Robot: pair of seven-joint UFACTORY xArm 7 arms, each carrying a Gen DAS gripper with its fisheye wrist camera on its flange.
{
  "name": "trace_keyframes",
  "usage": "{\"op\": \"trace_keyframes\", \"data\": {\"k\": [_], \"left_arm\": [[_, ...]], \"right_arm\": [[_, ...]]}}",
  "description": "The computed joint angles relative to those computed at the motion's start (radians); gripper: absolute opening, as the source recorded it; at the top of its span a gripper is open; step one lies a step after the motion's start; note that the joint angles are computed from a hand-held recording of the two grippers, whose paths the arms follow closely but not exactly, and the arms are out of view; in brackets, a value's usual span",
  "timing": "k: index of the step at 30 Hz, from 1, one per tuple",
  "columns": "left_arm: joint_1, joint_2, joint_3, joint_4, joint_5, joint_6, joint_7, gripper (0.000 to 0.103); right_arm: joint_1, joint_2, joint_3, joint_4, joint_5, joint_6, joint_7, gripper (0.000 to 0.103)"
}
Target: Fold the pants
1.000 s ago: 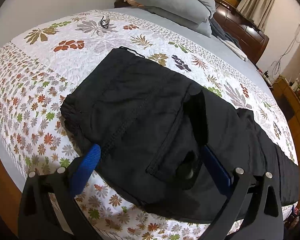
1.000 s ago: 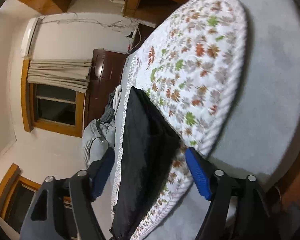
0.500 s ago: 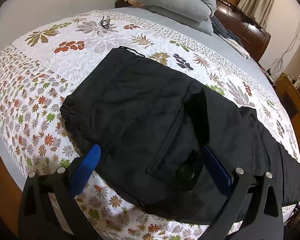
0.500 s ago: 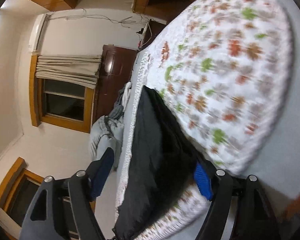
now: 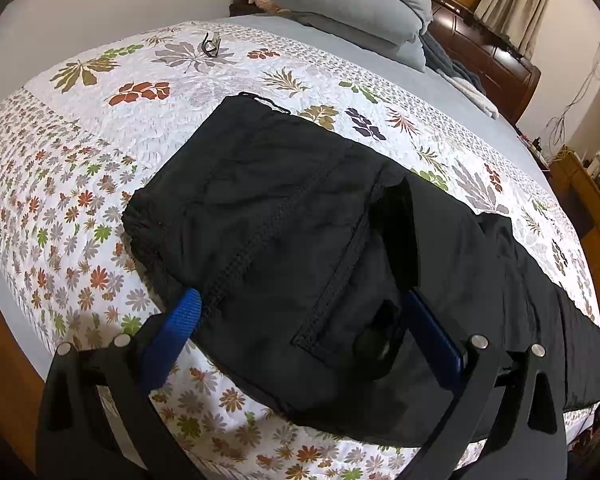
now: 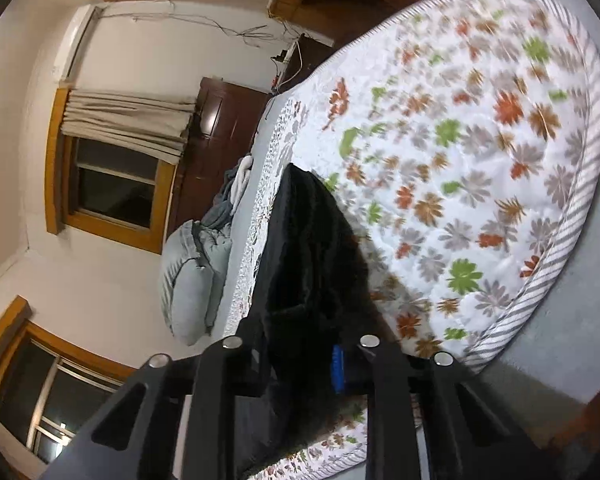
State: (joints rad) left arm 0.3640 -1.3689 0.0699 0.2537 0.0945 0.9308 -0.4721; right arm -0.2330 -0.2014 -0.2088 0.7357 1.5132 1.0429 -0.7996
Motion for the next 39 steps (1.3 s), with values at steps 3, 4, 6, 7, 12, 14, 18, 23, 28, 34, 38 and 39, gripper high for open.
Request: {"op": "trace_keyframes", "data": {"k": [3,4,6,7,12,14,18,23,28,34,38,39], "left_arm": [[-0.001,-0.006,0.001,-0.001,0.001,0.003,-0.001,0.100],[0.000,-0.009,0.004,-0.003,-0.001,0.002,-0.001,0.100],[0.001,-0.015,0.008,-0.005,-0.002,0.001,-0.002,0.100],[0.002,-0.016,0.009,-0.006,-0.003,0.001,-0.001,0.100],[0.001,-0.022,0.012,-0.008,-0.008,0.002,-0.002,0.100],[0.002,-0.030,0.019,-0.011,-0.012,0.002,0.001,0.100],[0.006,-0.044,0.031,-0.018,-0.022,-0.001,0.003,0.100],[0.007,-0.049,0.034,-0.021,-0.030,0.000,0.009,0.100],[0.010,-0.060,0.039,-0.025,-0.040,-0.003,0.008,0.100],[0.020,-0.083,0.056,-0.036,-0.058,-0.009,0.007,0.100],[0.027,-0.096,0.070,-0.042,-0.067,-0.011,0.014,0.100],[0.029,-0.098,0.072,-0.043,-0.070,-0.011,0.014,0.100]], "right_arm": [[0.010,-0.045,0.015,0.010,-0.033,-0.038,0.035,0.020],[0.015,-0.058,0.016,0.014,-0.044,-0.045,0.045,0.020],[0.031,-0.089,0.022,0.024,-0.070,-0.074,0.073,0.019],[0.040,-0.102,0.023,0.030,-0.081,-0.086,0.085,0.019],[0.098,-0.172,0.033,0.063,-0.158,-0.154,0.148,0.019],[0.124,-0.191,0.032,0.082,-0.189,-0.173,0.170,0.019],[0.178,-0.231,0.035,0.114,-0.248,-0.212,0.213,0.019],[0.239,-0.273,0.032,0.129,-0.313,-0.258,0.251,0.019],[0.296,-0.306,0.022,0.131,-0.373,-0.295,0.274,0.019],[0.361,-0.327,0.029,0.157,-0.440,-0.340,0.318,0.019],[0.401,-0.339,0.038,0.171,-0.487,-0.365,0.349,0.019],[0.408,-0.342,0.044,0.175,-0.504,-0.373,0.359,0.019]]}}
